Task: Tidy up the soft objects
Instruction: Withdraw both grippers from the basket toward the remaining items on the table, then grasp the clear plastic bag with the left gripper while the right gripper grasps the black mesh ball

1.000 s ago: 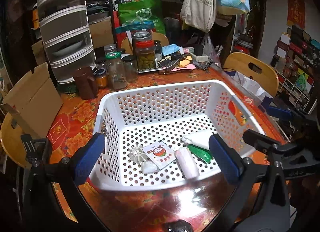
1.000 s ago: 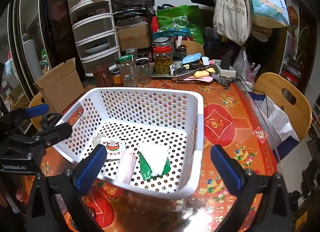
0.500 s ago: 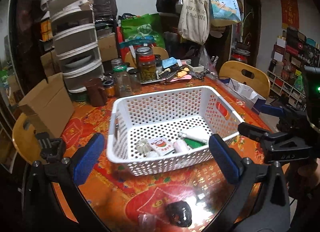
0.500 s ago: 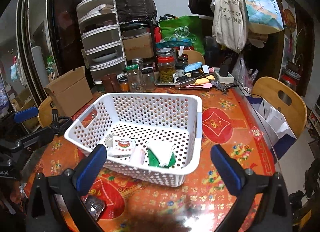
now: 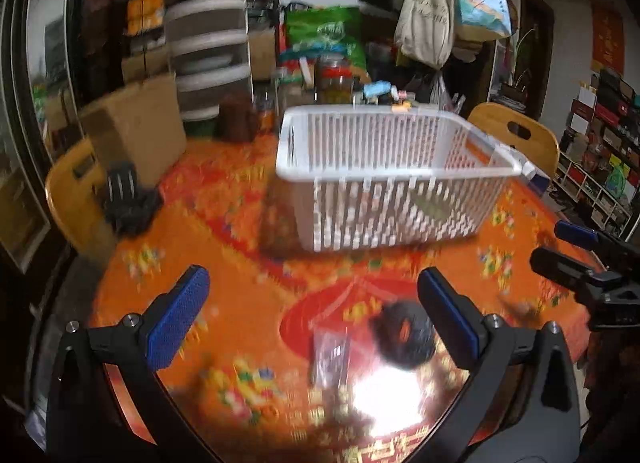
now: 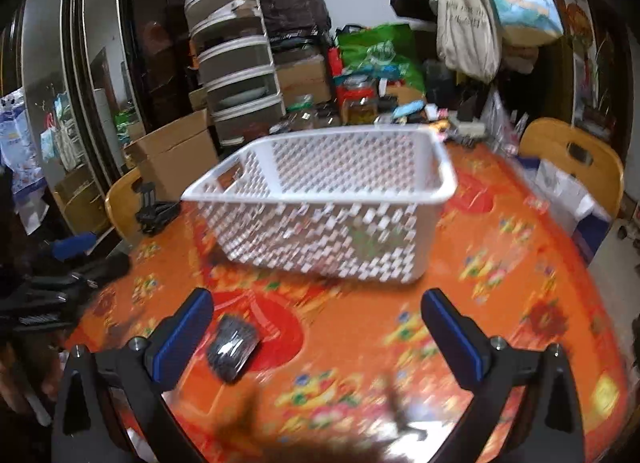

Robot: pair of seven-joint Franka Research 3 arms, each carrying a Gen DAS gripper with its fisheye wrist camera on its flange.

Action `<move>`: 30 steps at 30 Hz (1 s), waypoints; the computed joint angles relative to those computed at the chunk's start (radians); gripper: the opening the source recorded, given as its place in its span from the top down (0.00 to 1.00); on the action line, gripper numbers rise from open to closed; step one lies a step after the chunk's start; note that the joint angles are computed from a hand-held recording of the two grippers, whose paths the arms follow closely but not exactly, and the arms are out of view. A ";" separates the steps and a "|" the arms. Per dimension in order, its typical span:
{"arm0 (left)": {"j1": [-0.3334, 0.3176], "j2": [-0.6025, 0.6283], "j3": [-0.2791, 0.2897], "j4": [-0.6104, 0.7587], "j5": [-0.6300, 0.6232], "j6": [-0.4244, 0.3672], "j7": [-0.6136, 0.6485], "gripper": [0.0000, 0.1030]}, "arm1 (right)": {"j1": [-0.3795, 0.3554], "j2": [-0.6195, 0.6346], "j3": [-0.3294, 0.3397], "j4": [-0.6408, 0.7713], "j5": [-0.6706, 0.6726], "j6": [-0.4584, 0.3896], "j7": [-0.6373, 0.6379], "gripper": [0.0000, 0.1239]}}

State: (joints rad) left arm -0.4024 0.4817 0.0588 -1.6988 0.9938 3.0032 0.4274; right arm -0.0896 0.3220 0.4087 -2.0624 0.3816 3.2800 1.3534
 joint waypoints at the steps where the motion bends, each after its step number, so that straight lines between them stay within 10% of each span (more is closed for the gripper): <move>1: 0.005 0.003 0.001 -0.023 -0.001 0.018 -0.009 0.00 | -0.050 0.006 0.060 -0.018 0.005 0.020 -0.002 0.17; 4: -0.005 0.028 0.019 -0.050 0.004 0.023 -0.036 0.00 | -0.192 0.034 0.219 -0.068 -0.037 0.081 0.044 0.17; 8: 0.007 0.082 0.015 -0.044 -0.042 0.057 0.001 0.04 | -0.215 0.042 0.245 -0.102 -0.091 0.096 0.097 0.17; 12: -0.053 0.116 0.077 -0.026 -0.037 0.075 -0.006 0.13 | -0.162 0.039 0.191 -0.113 -0.126 0.101 0.135 0.17; 30: -0.036 0.181 0.038 0.004 -0.222 0.096 0.206 0.72 | -0.106 0.127 0.172 -0.026 -0.260 0.003 0.214 0.19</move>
